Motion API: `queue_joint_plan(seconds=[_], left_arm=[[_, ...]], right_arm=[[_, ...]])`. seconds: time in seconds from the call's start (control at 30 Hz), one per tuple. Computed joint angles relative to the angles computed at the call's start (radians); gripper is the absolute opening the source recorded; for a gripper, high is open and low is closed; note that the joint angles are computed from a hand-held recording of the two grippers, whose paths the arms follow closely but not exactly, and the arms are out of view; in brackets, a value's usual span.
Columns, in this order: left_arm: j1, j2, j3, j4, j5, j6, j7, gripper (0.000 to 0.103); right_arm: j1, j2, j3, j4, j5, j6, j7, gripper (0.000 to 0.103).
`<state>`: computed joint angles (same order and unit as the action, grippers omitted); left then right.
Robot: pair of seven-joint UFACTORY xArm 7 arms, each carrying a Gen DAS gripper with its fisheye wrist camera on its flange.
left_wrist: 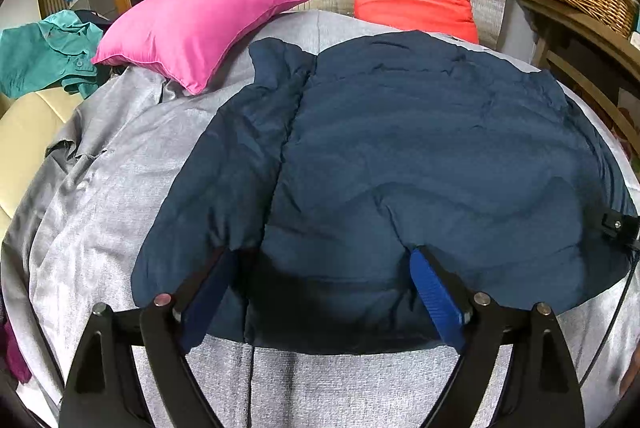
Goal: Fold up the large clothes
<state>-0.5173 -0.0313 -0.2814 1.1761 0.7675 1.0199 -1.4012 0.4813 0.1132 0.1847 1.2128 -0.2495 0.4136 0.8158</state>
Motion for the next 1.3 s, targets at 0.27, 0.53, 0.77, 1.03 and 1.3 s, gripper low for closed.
queue_joint_plan(seconds=[0.27, 0.53, 0.77, 1.03, 1.3], left_arm=[[0.006, -0.054, -0.013, -0.017, -0.035, 0.034, 0.01, 0.09], [0.003, 0.01, -0.005, 0.02, -0.101, 0.071, 0.079, 0.094], [-0.005, -0.043, -0.027, 0.016, -0.037, 0.095, 0.001, 0.094], [-0.084, -0.103, -0.15, 0.083, 0.144, 0.338, -0.119, 0.094], [-0.221, -0.06, -0.251, 0.254, 0.285, 0.681, -0.103, 0.094]], right_arm=[[-0.016, -0.076, 0.036, -0.091, 0.134, -0.056, -0.149, 0.06], [0.015, -0.023, 0.028, -0.028, 0.065, 0.017, -0.118, 0.071], [-0.001, -0.137, 0.011, -0.114, -0.282, -0.073, 0.196, 0.071], [-0.128, -0.391, 0.168, -0.225, -0.647, 0.033, 0.5, 0.082], [-0.17, -0.698, 0.231, -0.353, -0.569, 0.049, 0.477, 0.097]])
